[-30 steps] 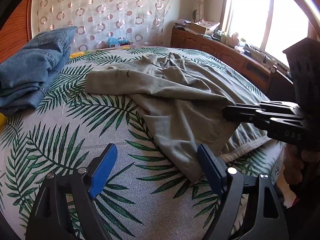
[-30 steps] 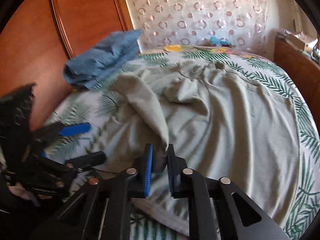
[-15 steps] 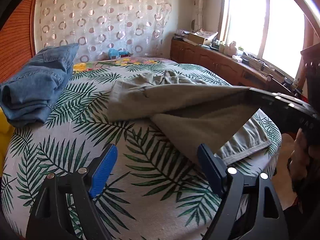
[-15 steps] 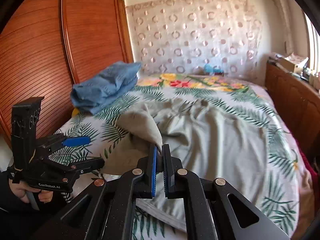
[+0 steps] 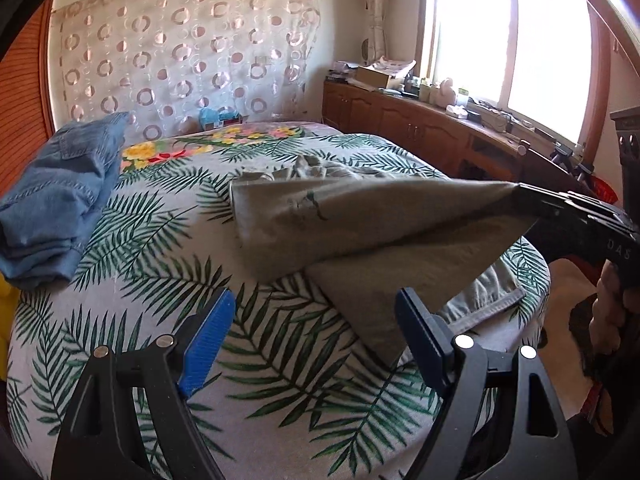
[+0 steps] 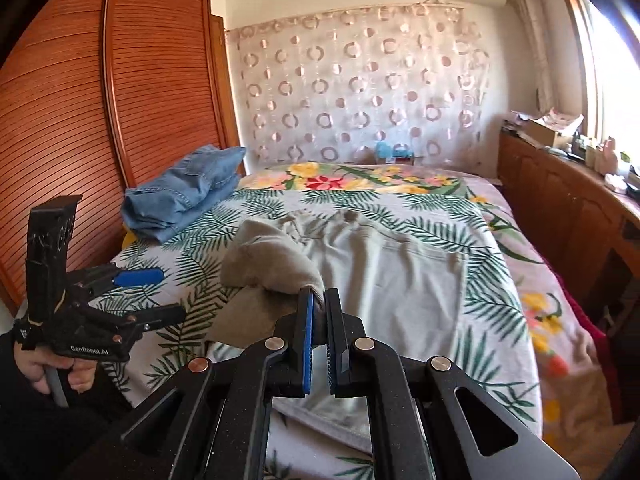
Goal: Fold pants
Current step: 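Fold the held edge over the shorts with the right gripper and release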
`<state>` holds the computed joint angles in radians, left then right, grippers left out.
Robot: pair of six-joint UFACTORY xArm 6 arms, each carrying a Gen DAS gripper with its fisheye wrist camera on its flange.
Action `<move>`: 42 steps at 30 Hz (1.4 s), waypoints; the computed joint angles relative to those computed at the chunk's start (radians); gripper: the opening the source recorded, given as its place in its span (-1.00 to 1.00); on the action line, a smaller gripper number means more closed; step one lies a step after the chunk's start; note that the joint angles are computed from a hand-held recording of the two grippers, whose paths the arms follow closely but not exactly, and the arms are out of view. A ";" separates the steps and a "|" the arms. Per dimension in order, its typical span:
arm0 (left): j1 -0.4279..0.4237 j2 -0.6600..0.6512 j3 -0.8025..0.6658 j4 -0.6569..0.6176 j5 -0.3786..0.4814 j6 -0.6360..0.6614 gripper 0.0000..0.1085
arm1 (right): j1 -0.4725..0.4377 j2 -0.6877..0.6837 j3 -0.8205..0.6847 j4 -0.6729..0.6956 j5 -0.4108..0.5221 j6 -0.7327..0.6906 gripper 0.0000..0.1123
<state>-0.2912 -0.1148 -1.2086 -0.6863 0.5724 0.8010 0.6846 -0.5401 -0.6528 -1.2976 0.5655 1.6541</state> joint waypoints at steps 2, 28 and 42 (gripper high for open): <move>-0.008 0.009 -0.015 0.005 0.000 0.001 0.52 | 0.023 -0.011 0.006 0.005 0.030 0.002 -0.91; -0.072 0.065 -0.053 0.124 0.025 -0.054 0.52 | 0.116 -0.058 0.058 0.241 0.170 -0.051 -0.91; -0.068 0.090 -0.031 0.202 0.047 -0.109 0.52 | 0.043 -0.075 0.050 0.316 0.124 -0.084 -0.90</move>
